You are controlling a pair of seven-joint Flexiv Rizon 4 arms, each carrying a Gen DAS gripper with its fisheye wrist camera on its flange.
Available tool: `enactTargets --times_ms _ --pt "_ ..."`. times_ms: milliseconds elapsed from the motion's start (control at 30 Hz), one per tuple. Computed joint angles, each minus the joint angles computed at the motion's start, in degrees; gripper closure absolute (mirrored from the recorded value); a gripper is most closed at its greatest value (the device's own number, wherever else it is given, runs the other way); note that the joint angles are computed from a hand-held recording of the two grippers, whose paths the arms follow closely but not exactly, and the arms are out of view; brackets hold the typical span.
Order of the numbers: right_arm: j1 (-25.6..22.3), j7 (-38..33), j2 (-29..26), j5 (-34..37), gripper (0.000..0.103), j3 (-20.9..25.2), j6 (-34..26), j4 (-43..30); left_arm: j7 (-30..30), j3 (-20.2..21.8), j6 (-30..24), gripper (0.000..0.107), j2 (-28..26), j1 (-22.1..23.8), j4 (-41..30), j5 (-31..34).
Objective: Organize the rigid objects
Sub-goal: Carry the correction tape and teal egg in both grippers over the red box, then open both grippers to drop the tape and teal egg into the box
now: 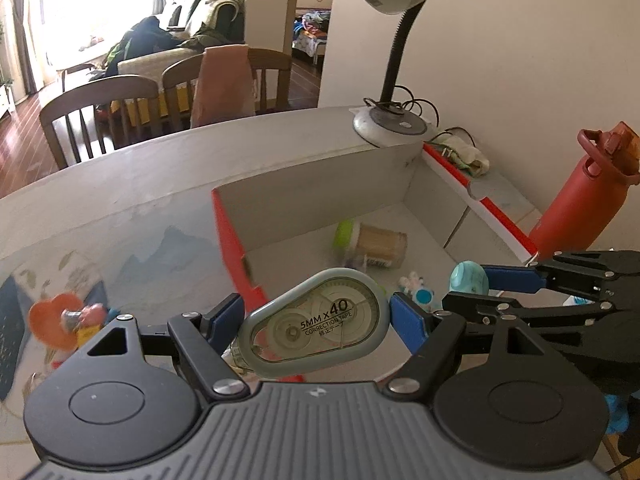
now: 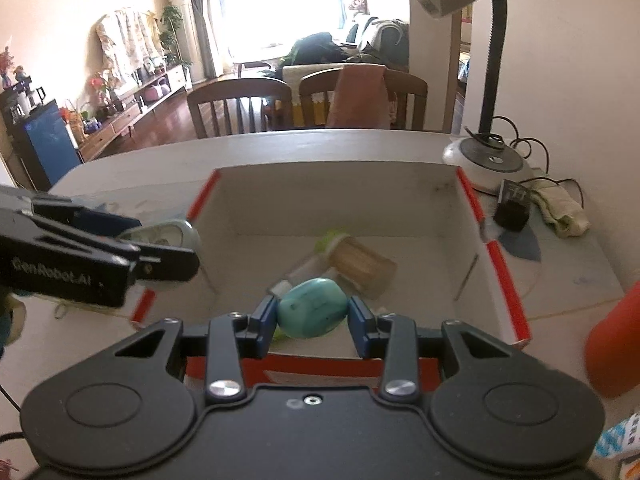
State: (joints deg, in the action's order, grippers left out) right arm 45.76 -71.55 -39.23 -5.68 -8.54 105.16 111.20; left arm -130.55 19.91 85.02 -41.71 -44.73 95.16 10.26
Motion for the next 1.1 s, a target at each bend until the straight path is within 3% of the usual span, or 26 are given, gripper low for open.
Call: enactTargets --times_ms 333,700,1100 --pt "-4.95 0.49 -2.72 -4.88 0.066 1.35 -6.08 -4.38 5.96 -6.24 -6.96 0.027 -5.2 5.24 -10.63 -0.86" --pt "-16.42 -2.39 -6.08 -13.45 0.066 12.73 -17.31 -11.19 10.17 -11.98 -15.76 0.027 -11.27 9.12 -21.0 -2.23" --pt "-19.09 -5.25 -9.08 -14.06 0.066 16.31 -25.23 -16.68 10.51 -15.03 -22.23 0.027 -14.8 11.61 -25.11 -4.28"
